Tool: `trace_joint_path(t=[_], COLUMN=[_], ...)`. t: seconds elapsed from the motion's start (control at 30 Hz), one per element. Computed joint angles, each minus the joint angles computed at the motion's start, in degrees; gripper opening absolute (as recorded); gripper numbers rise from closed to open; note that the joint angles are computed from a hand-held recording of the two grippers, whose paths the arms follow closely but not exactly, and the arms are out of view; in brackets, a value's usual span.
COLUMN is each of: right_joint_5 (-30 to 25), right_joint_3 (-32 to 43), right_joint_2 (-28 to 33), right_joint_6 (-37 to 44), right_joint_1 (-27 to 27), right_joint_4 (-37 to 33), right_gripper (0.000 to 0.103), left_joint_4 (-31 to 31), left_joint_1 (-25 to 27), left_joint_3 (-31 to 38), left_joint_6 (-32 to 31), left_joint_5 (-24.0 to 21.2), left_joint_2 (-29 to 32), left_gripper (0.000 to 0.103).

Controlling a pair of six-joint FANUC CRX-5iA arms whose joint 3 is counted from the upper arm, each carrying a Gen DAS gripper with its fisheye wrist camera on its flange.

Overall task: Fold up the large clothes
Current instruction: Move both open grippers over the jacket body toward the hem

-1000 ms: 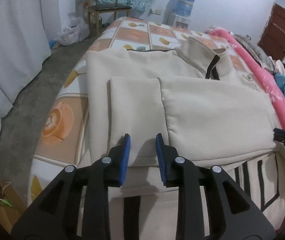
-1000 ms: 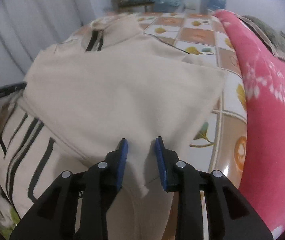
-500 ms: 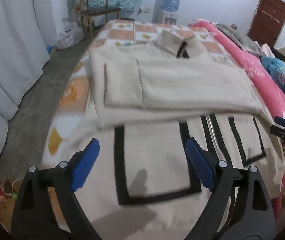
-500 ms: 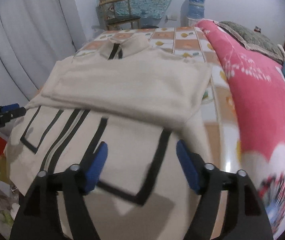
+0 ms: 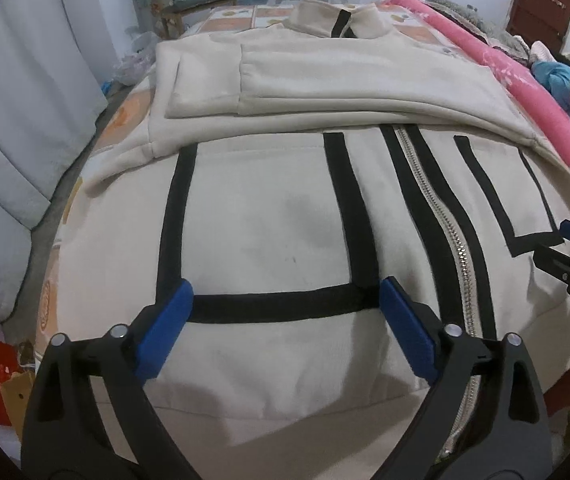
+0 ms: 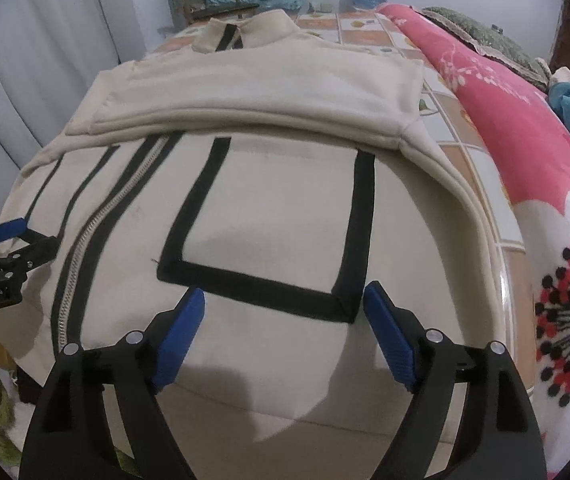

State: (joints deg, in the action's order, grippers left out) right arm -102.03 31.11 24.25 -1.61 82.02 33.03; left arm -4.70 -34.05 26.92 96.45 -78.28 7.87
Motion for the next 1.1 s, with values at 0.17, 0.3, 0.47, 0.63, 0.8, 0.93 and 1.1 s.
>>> trace_joint_path(t=[0.17, 0.3, 0.47, 0.63, 0.8, 0.93, 1.1], right_joint_5=[-0.5, -0.6, -0.7, -0.8, -1.1, -1.2, -1.4], right_joint_3=[-0.4, -0.8, -0.6, -0.4, -0.2, 0.0, 0.2], right_joint_2=[0.3, 0.4, 0.6, 0.7, 0.9, 1.0, 1.2], right_joint_6=[-0.2, -0.7, -0.9, -1.3, -1.7, -1.9, -2.3], right_joint_1=[0.0, 0.1, 0.0, 0.0, 0.0, 0.0, 0.0], right_joint_4=[0.4, 0.7, 0.8, 0.6, 0.6, 0.5, 0.7], right_gripper=[0.089, 0.094, 0.096, 0.096, 0.096, 0.096, 0.096], left_joint_4=[-1.7, -2.2, -2.6, -2.7, -2.7, -2.7, -2.7], left_joint_1=[-0.9, -1.2, -1.3, -1.3, -1.3, -1.3, -1.3], left_joint_3=[-0.4, -0.6, -1.4, -1.6, -1.6, -1.6, -1.6], left_joint_6=[1.0, 1.7, 2.2, 2.4, 2.4, 2.4, 2.4], left_joint_5=[0.5, 1.1, 2.0, 2.2, 2.2, 2.2, 2.2], left_joint_2=[-0.3, -0.4, -1.0, -1.1, -1.1, -1.1, -1.1], left_gripper=[0.095, 0.095, 0.095, 0.095, 0.095, 0.095, 0.095])
